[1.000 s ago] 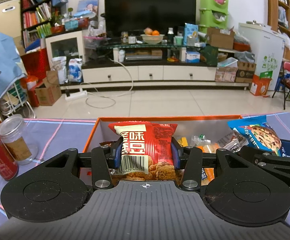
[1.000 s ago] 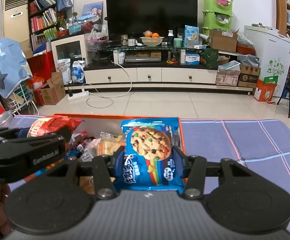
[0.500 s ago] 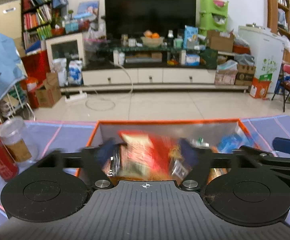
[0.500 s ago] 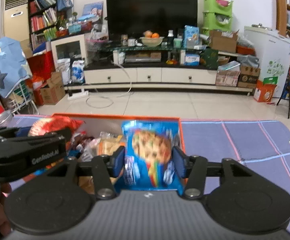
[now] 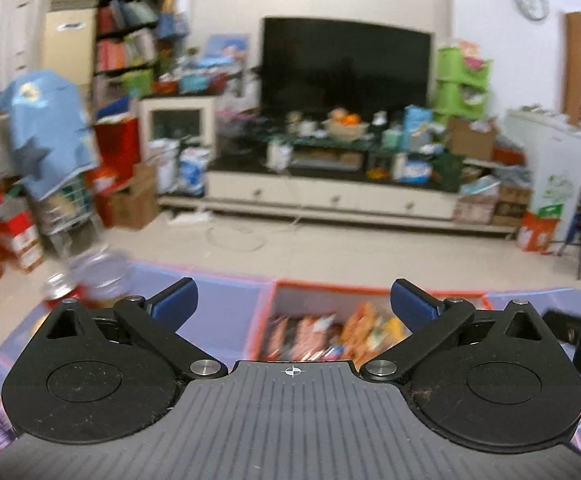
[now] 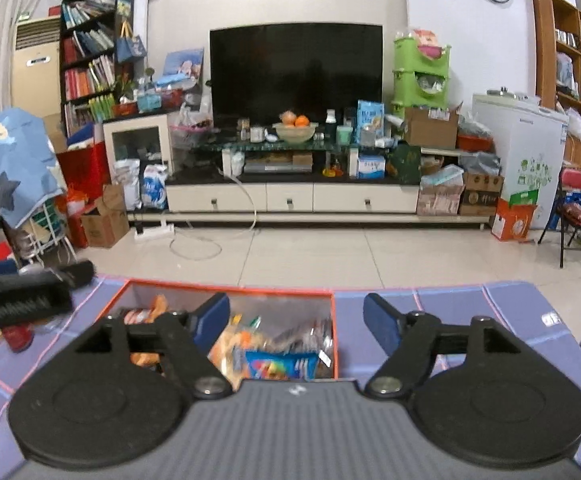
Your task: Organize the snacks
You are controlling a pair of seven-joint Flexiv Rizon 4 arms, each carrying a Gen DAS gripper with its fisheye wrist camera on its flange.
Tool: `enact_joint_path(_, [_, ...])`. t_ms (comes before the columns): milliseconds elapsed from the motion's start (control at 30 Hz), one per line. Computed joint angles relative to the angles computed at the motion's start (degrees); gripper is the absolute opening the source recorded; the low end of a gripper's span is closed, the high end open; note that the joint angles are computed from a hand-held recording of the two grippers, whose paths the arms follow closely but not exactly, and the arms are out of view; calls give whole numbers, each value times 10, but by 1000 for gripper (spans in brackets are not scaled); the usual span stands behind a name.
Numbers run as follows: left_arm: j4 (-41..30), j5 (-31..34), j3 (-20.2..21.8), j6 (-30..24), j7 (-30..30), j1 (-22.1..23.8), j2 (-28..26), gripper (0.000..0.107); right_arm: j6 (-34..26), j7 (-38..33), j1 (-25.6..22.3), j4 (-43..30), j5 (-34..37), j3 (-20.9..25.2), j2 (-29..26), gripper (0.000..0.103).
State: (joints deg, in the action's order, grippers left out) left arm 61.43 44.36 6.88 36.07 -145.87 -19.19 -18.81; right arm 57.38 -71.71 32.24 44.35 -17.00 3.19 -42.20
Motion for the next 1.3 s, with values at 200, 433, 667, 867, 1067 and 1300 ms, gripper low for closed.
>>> enact_joint_path(200, [23, 10, -16, -113, 27, -28, 27, 84, -99, 52, 40, 112, -64, -24, 66, 77])
enact_joint_path(433, [79, -44, -42, -81, 36, 0, 49, 84, -103, 75, 41, 141, -70, -1, 80, 77])
enact_joint_path(667, [87, -93, -48, -50, 40, 22, 44, 84, -86, 91, 43, 155, -88, -1, 79, 77])
enact_joint_path(867, [84, -118, -47, -40, 51, 26, 30, 84, -97, 73, 40, 158, -91, 2, 72, 77])
enact_joint_path(1067, [60, -131, -41, -72, 71, 19, 7, 84, -111, 63, 37, 148, -82, 4, 64, 77])
enact_joint_path(1300, [69, -126, -35, -51, 68, 13, 13, 84, -117, 70, 40, 149, -91, -5, 64, 77])
